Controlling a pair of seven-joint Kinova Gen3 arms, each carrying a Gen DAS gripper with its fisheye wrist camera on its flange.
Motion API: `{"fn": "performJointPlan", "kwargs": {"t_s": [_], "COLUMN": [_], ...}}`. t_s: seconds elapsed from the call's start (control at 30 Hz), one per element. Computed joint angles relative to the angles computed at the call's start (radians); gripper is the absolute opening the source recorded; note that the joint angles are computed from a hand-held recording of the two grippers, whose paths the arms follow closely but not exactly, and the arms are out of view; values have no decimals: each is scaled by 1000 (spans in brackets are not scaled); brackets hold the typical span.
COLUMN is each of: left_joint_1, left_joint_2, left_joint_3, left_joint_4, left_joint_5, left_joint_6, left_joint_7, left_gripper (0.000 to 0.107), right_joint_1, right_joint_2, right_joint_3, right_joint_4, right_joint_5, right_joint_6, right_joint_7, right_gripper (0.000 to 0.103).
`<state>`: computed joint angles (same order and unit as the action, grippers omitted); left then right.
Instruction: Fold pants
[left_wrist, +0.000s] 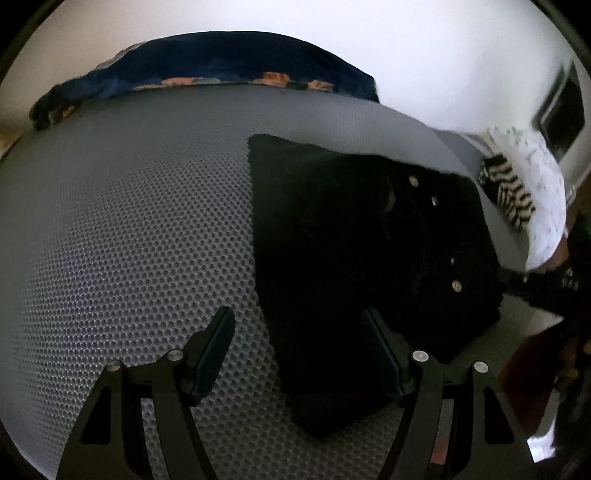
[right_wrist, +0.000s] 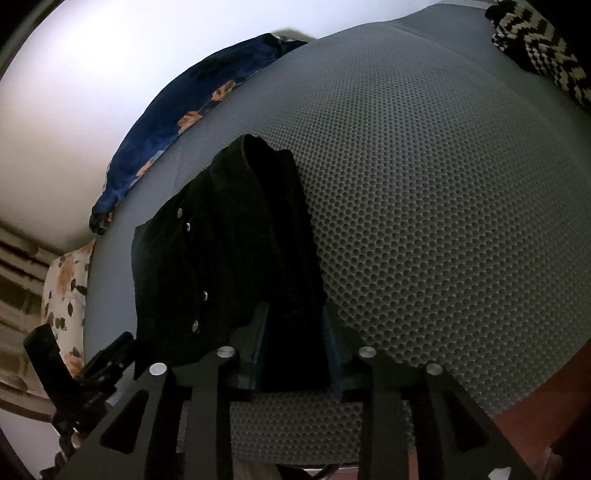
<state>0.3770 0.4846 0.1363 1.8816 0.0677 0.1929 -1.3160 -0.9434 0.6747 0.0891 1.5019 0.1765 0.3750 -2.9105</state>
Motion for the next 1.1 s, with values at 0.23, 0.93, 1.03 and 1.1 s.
{"fn": "performJointPlan", "kwargs": {"t_s": [0.23, 0.93, 1.03, 1.1], "left_joint_1": [-166, -441, -407, -388], "left_joint_2": [15, 186, 194, 202], "left_joint_3": [146, 376, 343, 326], "left_joint_4": [3, -149, -177, -195], "left_joint_5": [76, 396, 417, 426], "left_joint_6": [4, 167, 184, 194], "left_joint_7": [-62, -375, -392, -402], "left_gripper": [71, 71, 70, 69], "right_joint_1": [20, 431, 467, 495], "right_joint_2": [-12, 62, 82, 97], "right_joint_3": [-18, -418, -459, -493], "right_joint_4": [21, 64, 61, 61], "right_joint_5": [-8, -223, -248, -266], "right_joint_6": [-29, -249, -265, -280], "right_joint_7": [23, 464, 524, 564], "right_gripper": [35, 46, 46, 46]}}
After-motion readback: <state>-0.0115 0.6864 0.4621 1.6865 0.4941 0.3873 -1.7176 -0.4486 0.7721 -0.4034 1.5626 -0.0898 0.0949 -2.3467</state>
